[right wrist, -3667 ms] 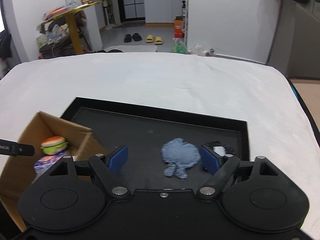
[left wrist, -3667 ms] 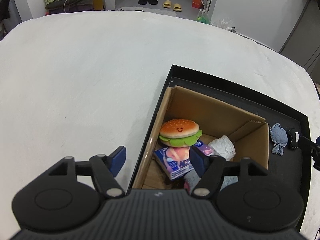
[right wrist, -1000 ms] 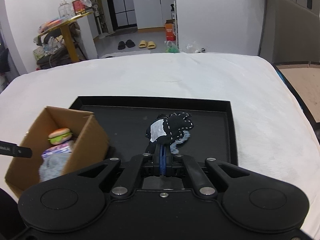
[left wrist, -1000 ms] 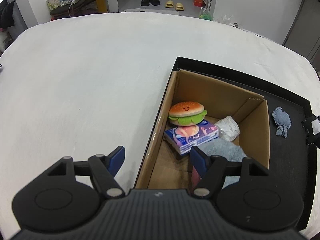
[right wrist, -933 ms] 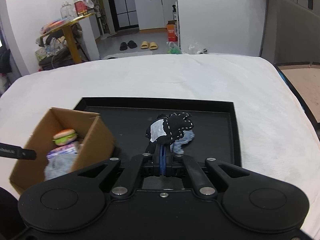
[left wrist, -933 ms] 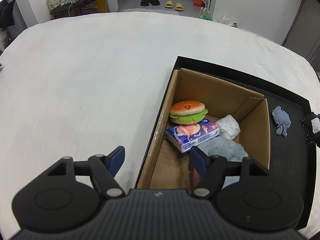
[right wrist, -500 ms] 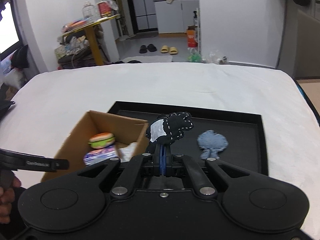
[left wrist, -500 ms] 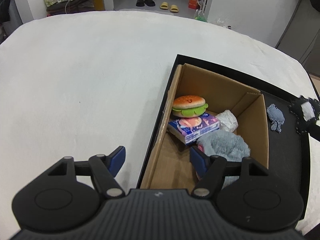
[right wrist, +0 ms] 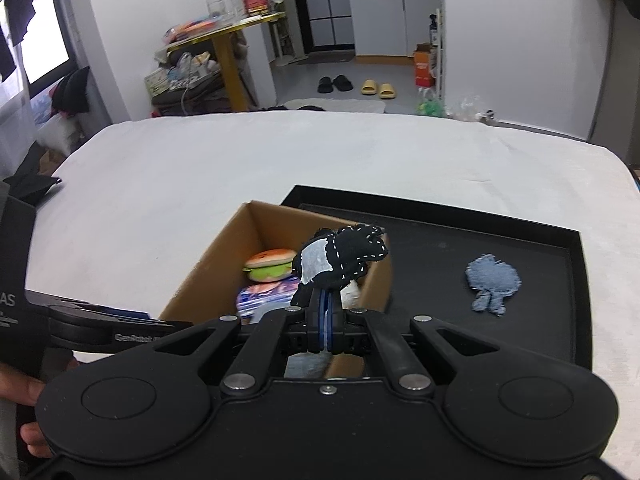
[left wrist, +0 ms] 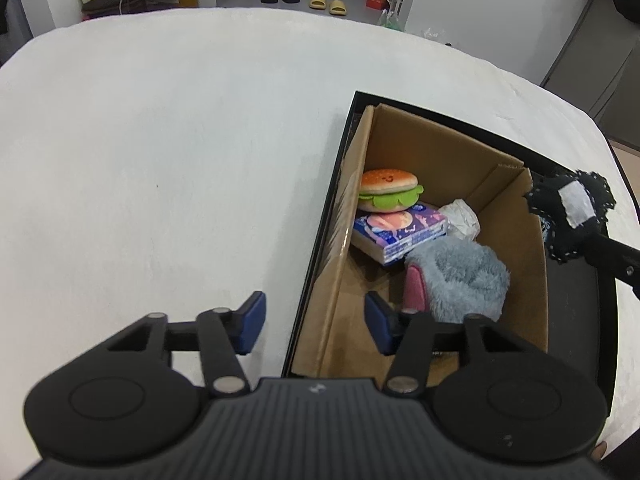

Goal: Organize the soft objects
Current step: 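Carry the black fabric piece into the box and release it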

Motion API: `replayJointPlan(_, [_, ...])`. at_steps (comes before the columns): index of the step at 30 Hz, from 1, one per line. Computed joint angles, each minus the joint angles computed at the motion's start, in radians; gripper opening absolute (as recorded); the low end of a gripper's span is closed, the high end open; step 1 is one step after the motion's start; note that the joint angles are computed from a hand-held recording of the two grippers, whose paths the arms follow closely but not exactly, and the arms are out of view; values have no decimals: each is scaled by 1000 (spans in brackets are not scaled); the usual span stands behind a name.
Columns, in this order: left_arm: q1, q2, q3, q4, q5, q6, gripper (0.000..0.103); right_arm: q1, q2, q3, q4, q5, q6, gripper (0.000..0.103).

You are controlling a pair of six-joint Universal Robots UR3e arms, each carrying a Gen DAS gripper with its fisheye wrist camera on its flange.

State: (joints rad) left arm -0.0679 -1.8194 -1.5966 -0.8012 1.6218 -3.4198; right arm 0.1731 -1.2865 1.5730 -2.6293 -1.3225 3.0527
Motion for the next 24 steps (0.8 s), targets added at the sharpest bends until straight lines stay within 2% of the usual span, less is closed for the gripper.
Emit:
replayJointPlan(3, [21,9,-23,3,-40,-3,28,18,11,-21,20,3,1,1])
replayJointPlan(7, [35,18,-47,18,-72,4,13,48,32,-59,49,2,-8,1])
replayJointPlan(18, [62,46,-86,36,-110,12,13,113,106,-178,121,5,-15,1])
replayJointPlan(21, [69,52,-91,35,-119,17,13,113,127,-211,163,55,-22,8])
replayJointPlan(24, [75,52,-91,31,-125,19,13,120,134,-220,198,39,-26,9])
